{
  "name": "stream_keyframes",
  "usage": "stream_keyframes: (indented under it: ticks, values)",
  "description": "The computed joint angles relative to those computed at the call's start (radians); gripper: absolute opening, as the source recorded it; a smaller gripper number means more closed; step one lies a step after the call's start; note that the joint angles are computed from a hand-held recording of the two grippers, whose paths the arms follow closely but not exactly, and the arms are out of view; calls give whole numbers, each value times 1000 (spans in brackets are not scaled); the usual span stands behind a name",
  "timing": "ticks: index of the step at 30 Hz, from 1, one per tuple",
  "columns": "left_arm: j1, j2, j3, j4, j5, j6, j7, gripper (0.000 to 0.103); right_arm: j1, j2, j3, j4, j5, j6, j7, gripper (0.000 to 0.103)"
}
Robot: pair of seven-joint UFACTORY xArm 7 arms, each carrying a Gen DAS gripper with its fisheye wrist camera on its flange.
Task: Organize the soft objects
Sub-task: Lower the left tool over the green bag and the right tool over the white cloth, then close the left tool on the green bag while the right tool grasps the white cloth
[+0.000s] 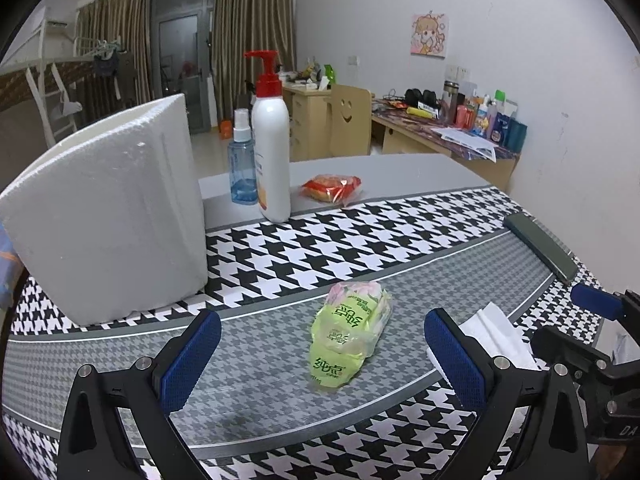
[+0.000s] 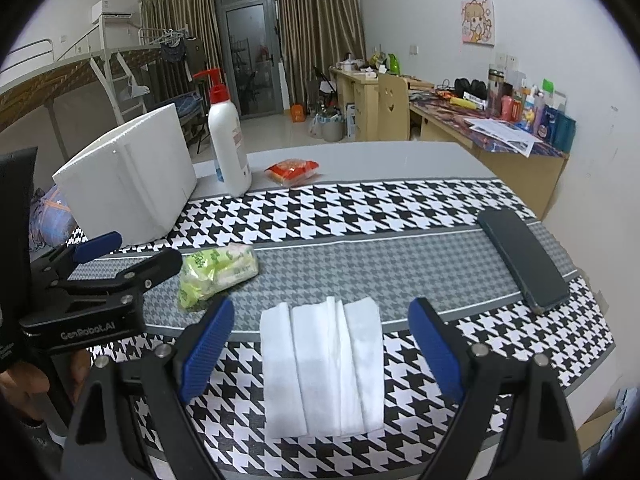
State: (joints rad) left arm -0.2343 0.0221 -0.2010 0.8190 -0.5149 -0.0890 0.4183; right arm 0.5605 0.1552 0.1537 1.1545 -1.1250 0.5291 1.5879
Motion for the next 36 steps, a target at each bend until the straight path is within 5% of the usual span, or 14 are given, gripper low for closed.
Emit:
stream_keyframes:
  ticks: [13,19,22,29,36]
  values:
    - [-65,72,135,42,493,36,-410,102,-8,9,-7,-19,8,-26,17,92]
    - [-33,102,105,62,528,35,-430,102,-13,8,-14,-30,18,-46,13,92]
    - [44,118,17,77,471,53,-374,102,-15,10,-14,-34,28,-51,1,92]
    - [89,155,-42,112,386,97,-291,98,-13,26,-18,-41,74,-66,-57,92]
    - [45,187,1,146,401,148,-294,85,-18,24,-31,-66,97,-111,-71,92]
